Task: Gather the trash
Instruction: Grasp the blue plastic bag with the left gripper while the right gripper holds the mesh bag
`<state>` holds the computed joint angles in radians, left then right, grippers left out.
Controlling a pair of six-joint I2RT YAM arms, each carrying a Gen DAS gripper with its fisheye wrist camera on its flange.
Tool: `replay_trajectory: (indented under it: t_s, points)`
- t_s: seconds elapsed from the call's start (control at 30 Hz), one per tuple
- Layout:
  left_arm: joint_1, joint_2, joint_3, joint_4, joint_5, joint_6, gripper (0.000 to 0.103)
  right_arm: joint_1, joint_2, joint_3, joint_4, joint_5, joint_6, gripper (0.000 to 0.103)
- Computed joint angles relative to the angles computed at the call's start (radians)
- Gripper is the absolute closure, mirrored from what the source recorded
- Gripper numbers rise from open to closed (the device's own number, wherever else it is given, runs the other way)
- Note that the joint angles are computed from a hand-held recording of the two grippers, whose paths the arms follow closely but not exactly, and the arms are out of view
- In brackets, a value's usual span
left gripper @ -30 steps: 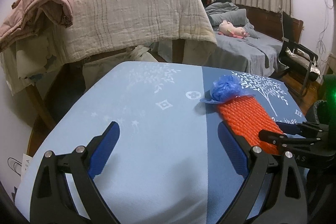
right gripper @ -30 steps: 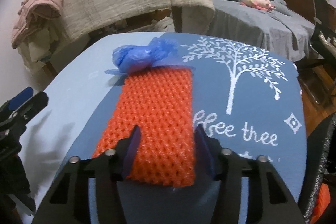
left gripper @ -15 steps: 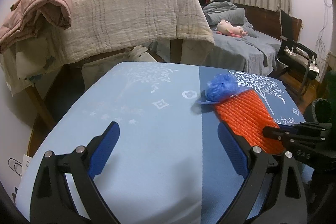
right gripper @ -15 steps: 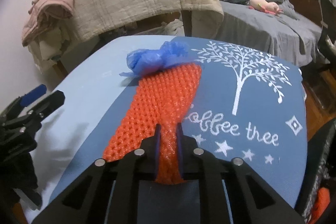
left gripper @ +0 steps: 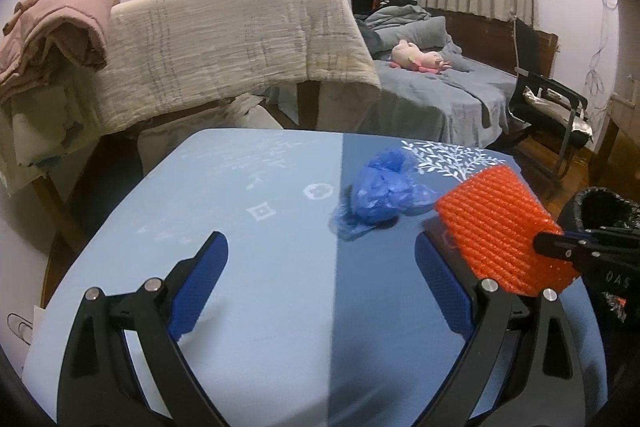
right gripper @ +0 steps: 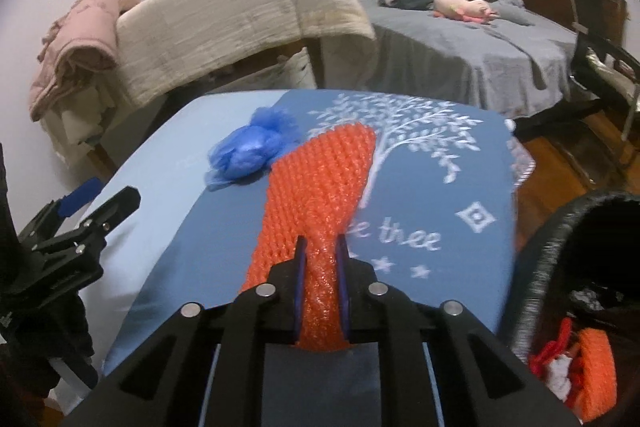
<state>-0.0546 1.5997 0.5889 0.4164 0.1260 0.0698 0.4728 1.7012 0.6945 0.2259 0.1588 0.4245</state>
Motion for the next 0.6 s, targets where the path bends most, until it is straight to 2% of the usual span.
replay_trajectory:
  t_s: [0.33, 0.6]
  points:
    - [-0.071, 0.083, 0.115, 0.009, -0.037, -0.033, 0.011, -0.105, 0.011, 0.027, 0.024, 0.008, -0.017, 0.089]
    - [-0.116, 0.263, 0.321, -0.047, -0.047, -0.059, 0.011, -0.158, 0.080, 0.095, 0.031, -0.003, -0.020, 0.090]
